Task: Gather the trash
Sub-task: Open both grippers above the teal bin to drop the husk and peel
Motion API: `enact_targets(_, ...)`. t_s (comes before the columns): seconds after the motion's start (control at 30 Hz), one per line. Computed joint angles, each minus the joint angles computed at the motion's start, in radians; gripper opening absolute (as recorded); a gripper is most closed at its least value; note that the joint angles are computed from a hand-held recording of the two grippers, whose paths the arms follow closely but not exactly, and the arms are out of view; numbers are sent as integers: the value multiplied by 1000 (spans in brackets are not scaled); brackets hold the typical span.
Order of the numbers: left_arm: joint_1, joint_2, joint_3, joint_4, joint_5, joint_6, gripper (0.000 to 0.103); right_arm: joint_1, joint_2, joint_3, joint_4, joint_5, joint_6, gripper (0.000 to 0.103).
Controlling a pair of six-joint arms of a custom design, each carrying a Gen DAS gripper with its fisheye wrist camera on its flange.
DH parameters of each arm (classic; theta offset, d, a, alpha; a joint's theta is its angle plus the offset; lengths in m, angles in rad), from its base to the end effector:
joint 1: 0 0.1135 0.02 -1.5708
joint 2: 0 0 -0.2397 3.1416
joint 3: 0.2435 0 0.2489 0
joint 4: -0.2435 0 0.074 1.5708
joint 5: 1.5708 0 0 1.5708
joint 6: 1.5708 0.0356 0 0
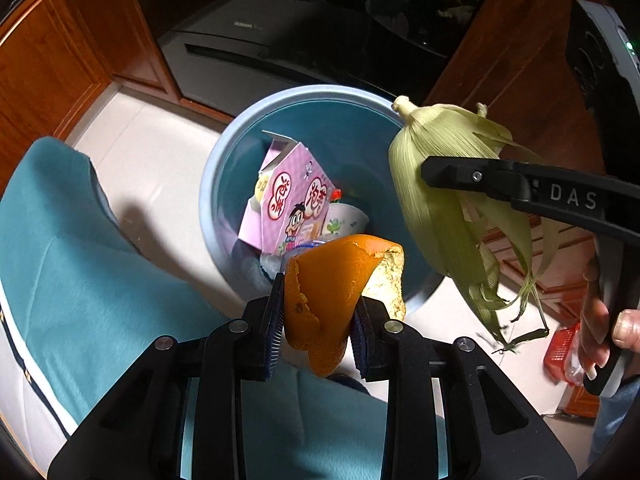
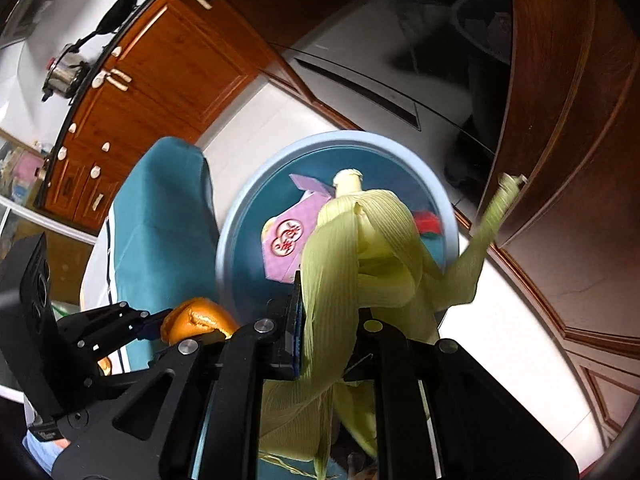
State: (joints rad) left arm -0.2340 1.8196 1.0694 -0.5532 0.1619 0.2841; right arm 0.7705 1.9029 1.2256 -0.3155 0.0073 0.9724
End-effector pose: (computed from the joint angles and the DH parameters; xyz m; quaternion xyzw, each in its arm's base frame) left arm 0.3153 -0.0811 0.1198 0.2635 0.9521 -0.0768 0.1348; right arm 0.2756 0.2672 0.1437 0.0976 0.9535 0.2158 0.1861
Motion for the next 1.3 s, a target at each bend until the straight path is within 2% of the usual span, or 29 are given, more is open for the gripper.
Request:
enact_targets(0.07, -9, 17, 14, -1, -4, 0, 37, -13, 15, 9, -4, -6, -3, 22)
enact_targets(0.1, -15, 17, 15, -4, -12, -2, 42, -20, 19, 8, 3, -22, 1, 49)
enact_targets(0.13, -22, 13, 13, -3, -25, -6, 53, -25, 22, 8, 6, -24, 7, 76)
enact_targets(0.17, -29, 2, 4, 8, -38, -12, 63, -21, 17, 7, 1, -5, 15, 83)
enact_targets(0.3, -32, -28, -13, 7, -46, -15, 66, -9, -3, 7, -24, 11, 23, 85)
enact_targets(0.5, 0, -62, -26, -28, -12, -4, 67, 33, -20, 55, -149, 46, 34, 88)
enact_targets(0.63, 0, -107, -59, -17, -13, 0, 76, 68, -31, 83, -200, 57, 46, 88)
enact_targets(0.77, 3, -161, -84, -31, -6, 7, 76, 104, -30, 131, -255, 80, 53, 88)
enact_targets(1.1, 65, -416, -166, -137, 34, 46, 78, 200, -54, 276, -442, 165, 94, 88)
enact_targets(1.3, 161, -587, -226, -220, 82, 106, 78, 291, -23, 427, -573, 235, 119, 92)
